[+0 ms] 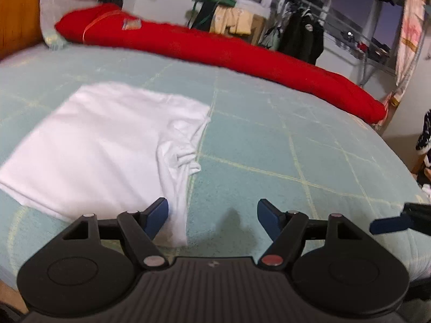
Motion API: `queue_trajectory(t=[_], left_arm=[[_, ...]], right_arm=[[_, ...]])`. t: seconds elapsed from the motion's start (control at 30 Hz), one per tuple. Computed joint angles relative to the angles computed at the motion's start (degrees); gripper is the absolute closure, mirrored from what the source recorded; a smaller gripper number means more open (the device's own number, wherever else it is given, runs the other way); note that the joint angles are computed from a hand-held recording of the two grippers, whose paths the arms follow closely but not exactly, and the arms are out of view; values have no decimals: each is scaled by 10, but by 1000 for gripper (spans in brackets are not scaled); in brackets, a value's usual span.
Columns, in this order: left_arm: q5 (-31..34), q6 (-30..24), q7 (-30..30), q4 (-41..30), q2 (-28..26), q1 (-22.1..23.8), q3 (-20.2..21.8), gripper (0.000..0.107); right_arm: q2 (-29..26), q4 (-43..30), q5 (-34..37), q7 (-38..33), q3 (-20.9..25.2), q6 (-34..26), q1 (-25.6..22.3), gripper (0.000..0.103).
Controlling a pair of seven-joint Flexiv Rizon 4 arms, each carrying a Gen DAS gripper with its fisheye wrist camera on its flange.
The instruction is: Fold clothes
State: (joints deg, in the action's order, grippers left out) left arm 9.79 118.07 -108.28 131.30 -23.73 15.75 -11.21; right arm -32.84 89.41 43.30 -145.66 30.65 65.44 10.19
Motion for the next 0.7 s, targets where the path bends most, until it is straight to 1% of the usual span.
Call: queue_trajectory(t=[0.07,0.1,0.13,0.17,0.2,0.23,0.27,0.3,0.43,0.5,0.53,0.57,0.67,0.7], left_arm=[[-3,27,3,8,6,-13,17,32],[-21,34,13,7,7,-35,39,32],[-35,30,19,5,6,-48,51,32],[-42,24,22,2,3,-52,54,32],[-49,17,25,0,0,-54,56,32],[-43,4,22,-3,-3,-40,43,32],[-23,-14,10,-8,-5,-19,26,32],[-26,-18,18,-6,-5,-14,20,32],[-52,41,37,17,15,-43,75,30],[-104,48,59,21,20,-75,119,30],[-125,46,71,19,18,-83,134,30],[-132,43,75,15,13,-76,137,30],[-170,-1,86,7,0,-68,144,32],[-190,-14,92,8,-1,-78,154,32]], right_arm=[[0,3,-2,2,-3,4,2,0],[-1,2,-2,6,-4,3,3,0],[-3,1,-2,9,-4,3,3,0],[-5,0,-2,13,-5,2,4,0],[-6,-1,-3,17,-5,2,5,0],[-6,0,-4,19,-5,3,5,0],[-7,0,-6,20,-5,1,5,0],[-8,0,-9,22,-6,-1,6,0],[-8,4,-25,33,-12,-3,11,0],[-11,2,-30,44,-15,-6,12,0],[-13,1,-32,48,-15,-5,13,0],[-15,0,-34,53,-15,-5,13,0],[-19,0,-41,60,-13,-4,15,0],[-19,0,-45,62,-12,-4,16,0]])
